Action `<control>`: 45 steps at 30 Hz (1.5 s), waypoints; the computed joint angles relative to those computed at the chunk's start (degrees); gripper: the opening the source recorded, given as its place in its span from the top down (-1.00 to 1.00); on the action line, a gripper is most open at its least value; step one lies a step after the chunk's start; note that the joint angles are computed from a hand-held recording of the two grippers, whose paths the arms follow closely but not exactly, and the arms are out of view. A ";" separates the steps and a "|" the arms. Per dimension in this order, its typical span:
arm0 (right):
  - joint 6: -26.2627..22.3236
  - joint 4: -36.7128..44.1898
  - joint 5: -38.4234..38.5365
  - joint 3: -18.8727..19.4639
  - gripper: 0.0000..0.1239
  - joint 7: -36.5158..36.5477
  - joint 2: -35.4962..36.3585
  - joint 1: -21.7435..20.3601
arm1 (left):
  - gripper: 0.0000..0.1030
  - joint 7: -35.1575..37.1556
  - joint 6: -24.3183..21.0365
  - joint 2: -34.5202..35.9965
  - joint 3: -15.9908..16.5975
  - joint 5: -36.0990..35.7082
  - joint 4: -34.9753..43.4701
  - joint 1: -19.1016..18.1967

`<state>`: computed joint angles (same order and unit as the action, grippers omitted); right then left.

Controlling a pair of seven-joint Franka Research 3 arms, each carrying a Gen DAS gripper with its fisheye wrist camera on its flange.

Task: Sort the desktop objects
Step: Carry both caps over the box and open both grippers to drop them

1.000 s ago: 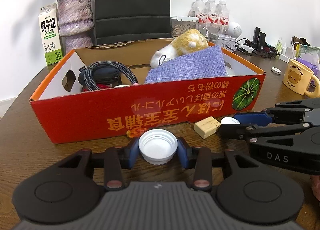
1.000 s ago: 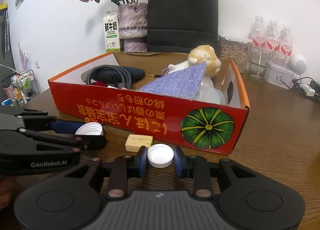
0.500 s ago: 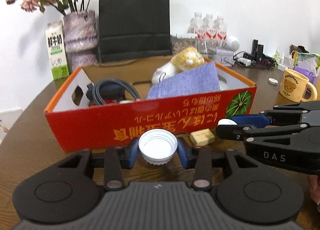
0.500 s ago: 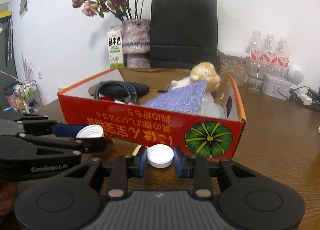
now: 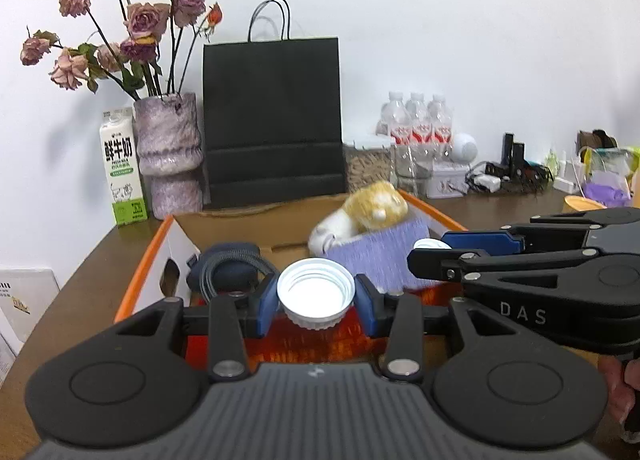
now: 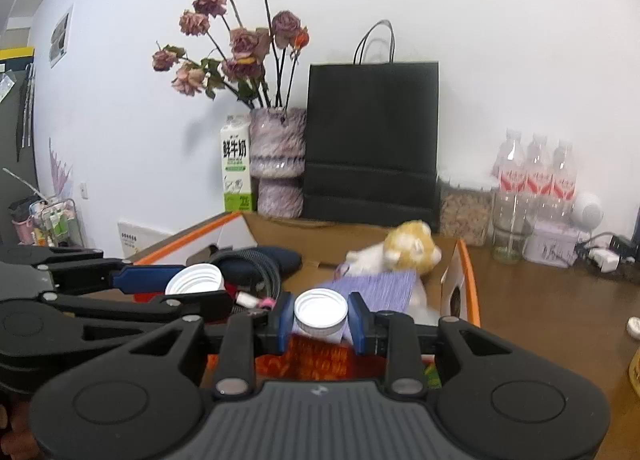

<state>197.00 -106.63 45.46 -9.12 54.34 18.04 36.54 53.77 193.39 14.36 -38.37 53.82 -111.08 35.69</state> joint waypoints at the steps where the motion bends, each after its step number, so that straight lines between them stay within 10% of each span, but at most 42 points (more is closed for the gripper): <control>1: -0.11 0.80 0.54 -0.95 0.56 -0.42 0.39 0.76 | 0.19 0.10 -0.20 0.29 0.56 -0.41 0.68 -0.71; 12: -1.78 9.15 -2.41 -3.51 0.56 1.91 5.45 1.06 | 0.19 6.19 -0.04 2.01 15.83 -11.38 6.26 -16.30; 29: -4.44 13.05 -11.39 -3.98 0.56 12.64 10.73 -1.77 | 0.19 17.18 -2.63 7.16 25.89 -25.59 10.81 -27.03; 43: -7.13 12.04 -17.28 -12.50 0.55 21.90 12.54 4.09 | 0.15 21.14 -2.03 7.48 37.16 -31.42 9.84 -37.23; 45: -6.33 11.51 -17.69 -12.81 0.19 22.85 12.25 4.38 | -0.15 21.39 -1.52 7.31 40.03 -32.75 9.60 -39.76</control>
<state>190.67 -95.12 27.76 -21.93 77.19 30.28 40.92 75.15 191.87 21.67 1.66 21.07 -101.49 -4.07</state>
